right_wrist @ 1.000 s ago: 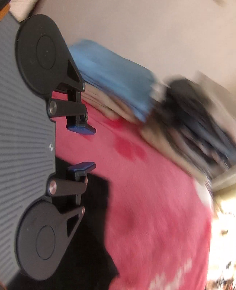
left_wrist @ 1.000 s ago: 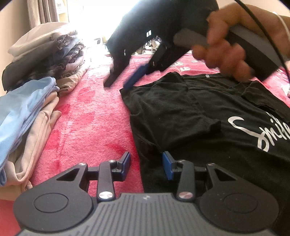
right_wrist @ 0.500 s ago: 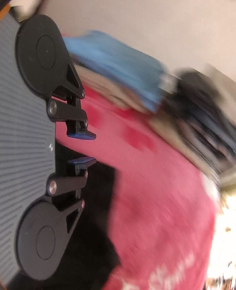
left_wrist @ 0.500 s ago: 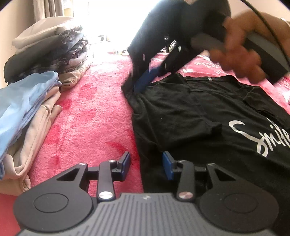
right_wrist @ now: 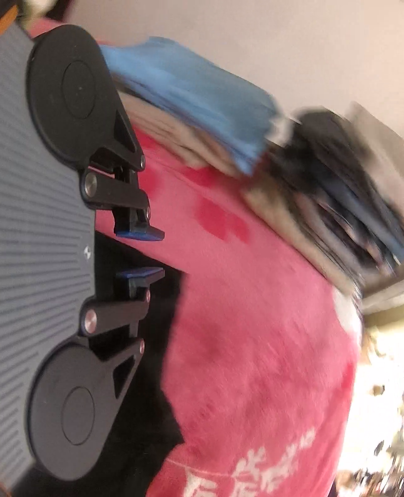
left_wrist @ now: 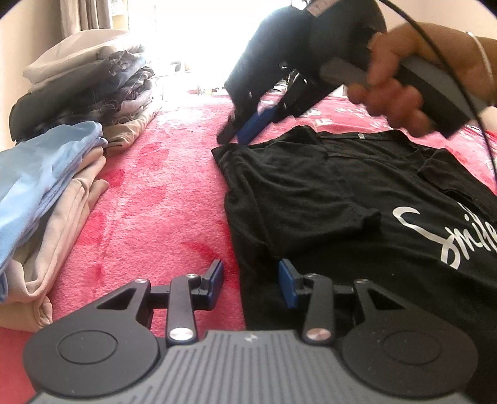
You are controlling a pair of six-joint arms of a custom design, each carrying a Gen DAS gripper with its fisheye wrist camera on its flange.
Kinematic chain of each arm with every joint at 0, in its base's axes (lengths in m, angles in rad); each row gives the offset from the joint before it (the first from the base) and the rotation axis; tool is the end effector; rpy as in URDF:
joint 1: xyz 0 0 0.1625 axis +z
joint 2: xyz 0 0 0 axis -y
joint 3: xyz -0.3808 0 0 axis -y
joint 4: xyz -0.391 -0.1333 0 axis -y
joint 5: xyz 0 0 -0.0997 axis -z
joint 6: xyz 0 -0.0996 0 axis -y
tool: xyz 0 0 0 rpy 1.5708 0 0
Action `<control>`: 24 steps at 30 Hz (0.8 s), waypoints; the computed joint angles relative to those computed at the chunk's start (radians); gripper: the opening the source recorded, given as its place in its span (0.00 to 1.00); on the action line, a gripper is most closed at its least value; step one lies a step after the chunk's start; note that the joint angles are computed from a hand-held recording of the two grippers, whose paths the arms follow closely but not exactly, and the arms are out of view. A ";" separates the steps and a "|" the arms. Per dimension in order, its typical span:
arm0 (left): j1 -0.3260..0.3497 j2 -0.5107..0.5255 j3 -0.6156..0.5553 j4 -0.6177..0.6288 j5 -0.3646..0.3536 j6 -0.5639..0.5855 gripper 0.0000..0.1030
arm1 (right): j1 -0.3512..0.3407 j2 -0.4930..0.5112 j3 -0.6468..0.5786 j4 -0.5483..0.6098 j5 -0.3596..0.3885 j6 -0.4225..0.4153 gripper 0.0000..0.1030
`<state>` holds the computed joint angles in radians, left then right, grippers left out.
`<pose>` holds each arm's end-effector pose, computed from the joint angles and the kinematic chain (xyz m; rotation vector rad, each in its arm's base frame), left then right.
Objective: Fold clothes
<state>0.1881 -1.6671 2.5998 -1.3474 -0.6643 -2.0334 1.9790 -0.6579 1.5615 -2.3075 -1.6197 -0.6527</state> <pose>-0.1375 -0.2417 0.1115 -0.0348 1.9652 -1.0710 0.3660 -0.5227 -0.0265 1.5749 -2.6726 -0.2668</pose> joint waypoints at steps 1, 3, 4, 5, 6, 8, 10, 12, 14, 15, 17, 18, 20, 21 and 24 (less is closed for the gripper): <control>-0.002 0.006 -0.001 0.002 -0.001 -0.004 0.39 | 0.007 0.012 -0.007 0.019 -0.030 -0.014 0.22; -0.004 0.024 -0.005 0.003 -0.002 -0.012 0.39 | 0.010 0.040 0.004 -0.050 -0.070 -0.022 0.22; -0.006 0.032 -0.006 0.004 -0.002 -0.015 0.39 | 0.010 0.054 0.013 -0.096 -0.086 -0.025 0.22; -0.007 0.040 -0.008 0.006 -0.003 -0.017 0.39 | 0.008 0.068 0.018 -0.164 -0.085 -0.007 0.22; -0.009 0.044 -0.009 0.007 -0.003 -0.015 0.39 | 0.005 0.085 0.018 -0.243 -0.077 0.023 0.22; -0.010 0.040 -0.007 0.005 -0.002 -0.008 0.39 | 0.002 0.126 0.007 -0.391 -0.067 0.085 0.23; -0.009 0.025 -0.003 0.002 -0.002 -0.002 0.40 | -0.012 0.132 -0.019 -0.410 -0.053 0.184 0.24; -0.009 0.008 0.002 0.000 -0.001 0.005 0.40 | -0.032 0.110 -0.043 -0.352 -0.010 0.271 0.25; -0.008 -0.015 0.010 -0.005 0.002 0.023 0.40 | -0.047 0.051 -0.034 -0.221 0.050 0.237 0.25; -0.007 -0.028 0.014 -0.008 0.003 0.032 0.41 | -0.054 0.033 -0.028 -0.180 0.051 0.227 0.26; -0.004 -0.060 0.023 -0.014 0.005 0.049 0.41 | -0.071 0.010 -0.013 -0.122 0.029 0.224 0.29; -0.002 -0.076 0.027 -0.017 0.006 0.056 0.42 | -0.080 -0.001 -0.007 -0.093 0.017 0.224 0.29; 0.001 -0.109 0.036 -0.026 0.009 0.072 0.44 | -0.097 -0.023 0.011 -0.048 -0.005 0.221 0.27; 0.005 -0.130 0.040 -0.032 0.012 0.086 0.45 | -0.120 -0.030 0.025 -0.074 0.000 0.236 0.24; 0.016 -0.226 0.055 -0.043 0.011 0.136 0.47 | -0.192 -0.078 0.114 -0.289 0.081 0.414 0.25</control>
<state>0.2042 -1.8927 2.6543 -1.3906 -0.6529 -1.8970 1.7871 -0.7362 1.6754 -2.5966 -1.5384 -0.2388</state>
